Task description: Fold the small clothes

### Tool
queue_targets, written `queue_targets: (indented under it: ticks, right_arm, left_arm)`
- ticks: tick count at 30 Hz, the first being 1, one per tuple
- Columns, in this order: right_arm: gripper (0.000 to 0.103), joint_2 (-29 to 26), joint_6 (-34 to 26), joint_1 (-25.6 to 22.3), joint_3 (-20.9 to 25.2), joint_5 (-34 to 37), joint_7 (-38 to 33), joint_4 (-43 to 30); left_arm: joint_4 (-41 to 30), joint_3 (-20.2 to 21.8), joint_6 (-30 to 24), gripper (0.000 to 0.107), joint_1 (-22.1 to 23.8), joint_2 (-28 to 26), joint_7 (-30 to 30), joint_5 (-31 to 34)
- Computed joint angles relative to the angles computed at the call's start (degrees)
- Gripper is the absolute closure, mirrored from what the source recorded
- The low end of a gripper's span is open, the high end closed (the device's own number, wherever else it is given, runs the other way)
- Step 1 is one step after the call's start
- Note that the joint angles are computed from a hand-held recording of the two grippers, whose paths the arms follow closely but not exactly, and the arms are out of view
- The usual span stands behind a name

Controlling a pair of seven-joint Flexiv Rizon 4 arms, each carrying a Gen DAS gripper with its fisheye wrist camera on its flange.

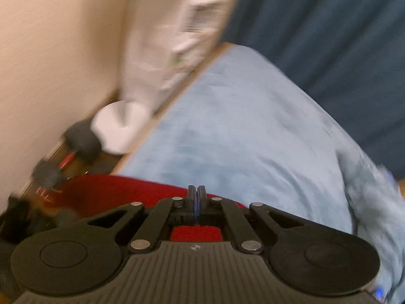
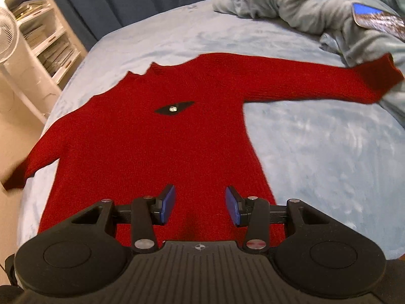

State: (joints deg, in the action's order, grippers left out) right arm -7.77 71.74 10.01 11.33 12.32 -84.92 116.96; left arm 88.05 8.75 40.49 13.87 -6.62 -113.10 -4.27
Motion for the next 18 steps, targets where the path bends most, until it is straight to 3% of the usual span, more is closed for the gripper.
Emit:
queue_targets:
  ticks: [2,3,4,6,8,14,16,18]
  right_arm:
    - [0.057,-0.31,-0.34,-0.63,-0.3,0.74,-0.25,-0.13]
    - [0.057,-0.3,-0.9,-1.14,-0.24,1.68,-0.92,-0.41]
    - [0.057,-0.21,-1.44,-1.6,-0.22,2.46,-1.67,-0.7]
    - [0.057,0.14,-1.94,-2.31,-0.34,3.45,-3.42,-0.85]
    - [0.056,0.46,-1.34,-2.27,-1.03,2.01,-3.45,-0.12]
    - [0.056,0.96,-2.05,-0.9,-2.07,-5.07,1.02,1.99]
    - [0.056,1.39,-2.75,0.0,-1.83,-7.53,2.3,2.67]
    - [0.056,1.83,-3.51,1.05,-1.41,-9.93,2.95,3.24]
  left_arm:
    - [-0.47,-1.17,1.79,0.098,-1.77,-1.34,-2.33,1.81]
    - [0.43,-1.38,3.25,0.077,-2.31,-1.63,-3.11,1.55]
    - [2.52,-1.34,5.52,0.044,-2.7,-1.53,-4.09,0.86]
    - [7.68,-0.22,9.17,0.018,-3.33,-0.14,-8.12,1.48]
    - [14.26,0.95,13.18,0.018,-2.54,1.98,-8.98,-0.28]
    - [36.35,4.5,27.14,0.018,1.93,6.98,-7.87,-15.39]
    - [41.57,4.51,31.29,0.018,2.98,6.27,-2.68,-25.18]
    - [44.75,2.71,33.92,0.018,3.2,4.95,7.82,-40.08]
